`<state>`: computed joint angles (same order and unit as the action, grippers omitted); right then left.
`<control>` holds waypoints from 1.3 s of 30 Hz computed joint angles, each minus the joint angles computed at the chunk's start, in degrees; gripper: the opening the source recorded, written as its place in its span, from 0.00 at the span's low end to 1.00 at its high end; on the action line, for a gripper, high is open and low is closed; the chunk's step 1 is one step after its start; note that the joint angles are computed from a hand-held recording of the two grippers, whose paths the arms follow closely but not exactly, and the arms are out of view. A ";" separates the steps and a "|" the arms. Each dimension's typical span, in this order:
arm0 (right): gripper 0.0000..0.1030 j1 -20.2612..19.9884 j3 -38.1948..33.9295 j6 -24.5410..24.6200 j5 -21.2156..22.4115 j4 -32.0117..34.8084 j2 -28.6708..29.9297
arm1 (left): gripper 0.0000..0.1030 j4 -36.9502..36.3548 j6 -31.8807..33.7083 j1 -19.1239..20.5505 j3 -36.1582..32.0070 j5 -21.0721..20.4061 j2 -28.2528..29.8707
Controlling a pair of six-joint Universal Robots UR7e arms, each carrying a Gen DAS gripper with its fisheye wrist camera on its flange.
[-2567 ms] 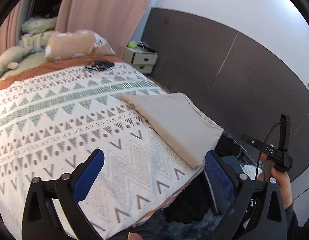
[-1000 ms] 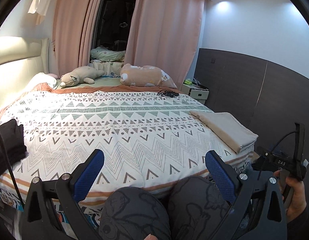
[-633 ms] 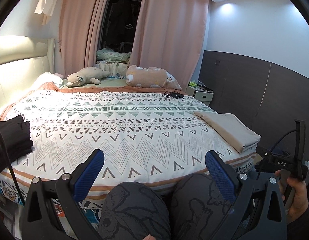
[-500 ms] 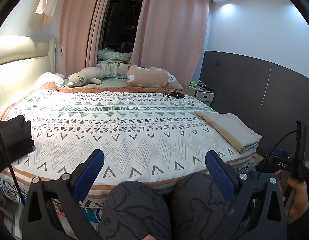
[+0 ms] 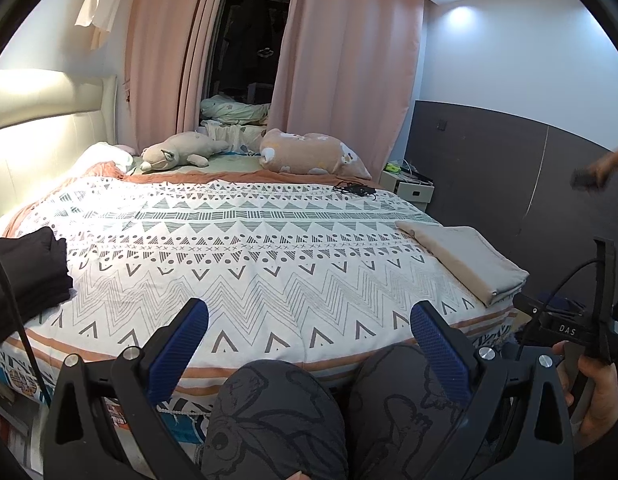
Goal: Fold large clothes
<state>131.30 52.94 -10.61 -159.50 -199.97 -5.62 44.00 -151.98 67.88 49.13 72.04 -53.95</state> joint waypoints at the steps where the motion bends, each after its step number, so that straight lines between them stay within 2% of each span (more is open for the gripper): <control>1: 1.00 -0.01 -0.09 -0.18 0.01 0.03 0.01 | 1.00 0.07 -0.03 -0.02 -0.05 -0.09 0.06; 20: 1.00 -0.14 -1.45 0.71 0.03 2.15 0.62 | 1.00 -2.15 1.33 -0.50 1.98 -1.14 -0.75; 39: 1.00 -0.41 -1.50 -0.64 0.52 1.58 0.51 | 1.00 -3.11 2.35 -0.10 1.71 -1.37 -0.62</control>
<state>130.89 51.44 -11.25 -158.98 -198.39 -5.11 40.89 -149.63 67.78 50.84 70.67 -54.57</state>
